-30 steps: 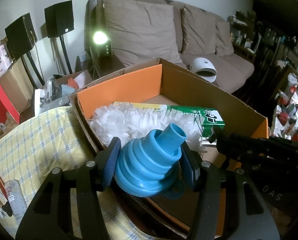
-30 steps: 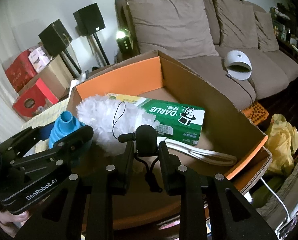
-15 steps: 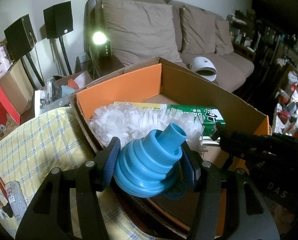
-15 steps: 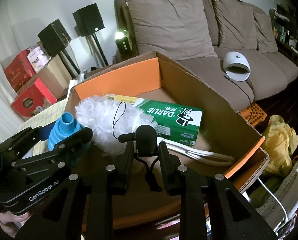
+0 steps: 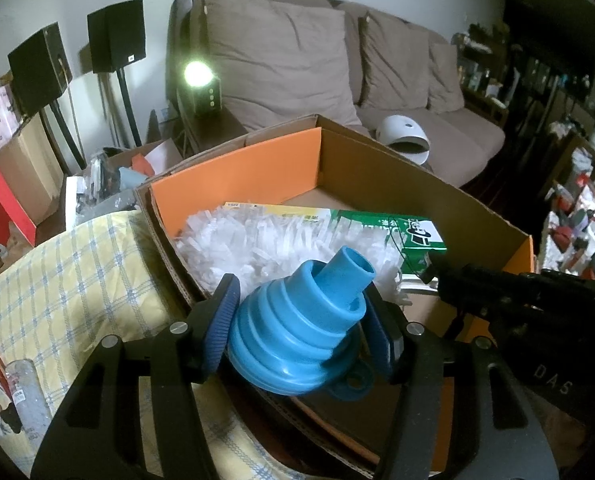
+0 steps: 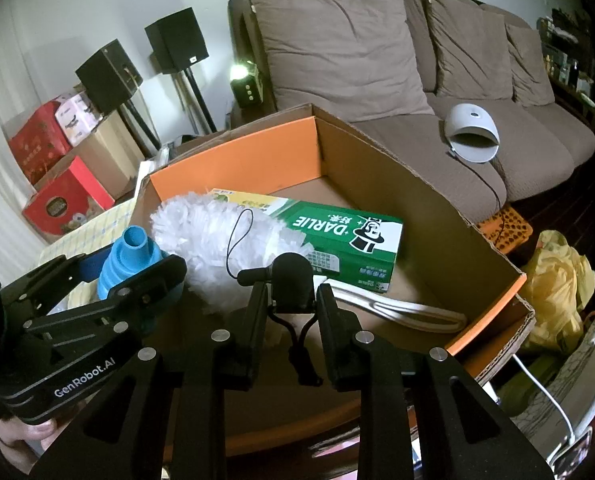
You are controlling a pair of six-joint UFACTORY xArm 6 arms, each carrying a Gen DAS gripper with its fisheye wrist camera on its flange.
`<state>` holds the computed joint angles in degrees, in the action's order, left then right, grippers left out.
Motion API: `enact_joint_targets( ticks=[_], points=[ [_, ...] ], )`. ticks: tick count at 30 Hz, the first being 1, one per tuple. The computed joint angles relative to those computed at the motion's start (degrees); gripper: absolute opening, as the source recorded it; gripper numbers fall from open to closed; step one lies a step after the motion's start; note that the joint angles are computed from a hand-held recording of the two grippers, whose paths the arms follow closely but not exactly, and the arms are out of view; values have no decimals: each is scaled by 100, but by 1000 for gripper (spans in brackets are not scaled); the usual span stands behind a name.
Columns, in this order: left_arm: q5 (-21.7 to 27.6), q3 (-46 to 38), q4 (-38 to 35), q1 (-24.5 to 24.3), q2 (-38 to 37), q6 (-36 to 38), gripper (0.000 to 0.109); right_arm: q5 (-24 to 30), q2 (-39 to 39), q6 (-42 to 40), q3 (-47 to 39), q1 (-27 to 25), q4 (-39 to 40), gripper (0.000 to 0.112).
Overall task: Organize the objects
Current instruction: 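Lower the blue funnel with the left gripper beside the white duster, then open the left gripper to release the funnel into the box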
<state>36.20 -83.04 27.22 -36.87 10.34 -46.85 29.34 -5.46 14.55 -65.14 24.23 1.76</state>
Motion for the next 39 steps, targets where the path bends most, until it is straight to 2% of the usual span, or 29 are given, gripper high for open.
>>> enact_joint_targets(
  ticks=[18, 24, 29, 34, 39],
  points=[
    [68, -75, -110, -18, 42, 151, 58, 39, 3, 129, -11, -27, -102, 27],
    [-70, -95, -339, -4, 88, 317, 69, -2, -29, 220, 18, -33, -180, 27],
    [-117, -82, -308, -6, 93, 326, 72, -26, -51, 284, 45, -56, -227, 28],
    [-416, 102, -571, 60, -31, 400, 78, -55, -71, 373, 62, -76, -302, 31],
    [-345, 112, -312, 50, -112, 211, 83, -60, -65, 396, 63, -64, -330, 32]
  ],
)
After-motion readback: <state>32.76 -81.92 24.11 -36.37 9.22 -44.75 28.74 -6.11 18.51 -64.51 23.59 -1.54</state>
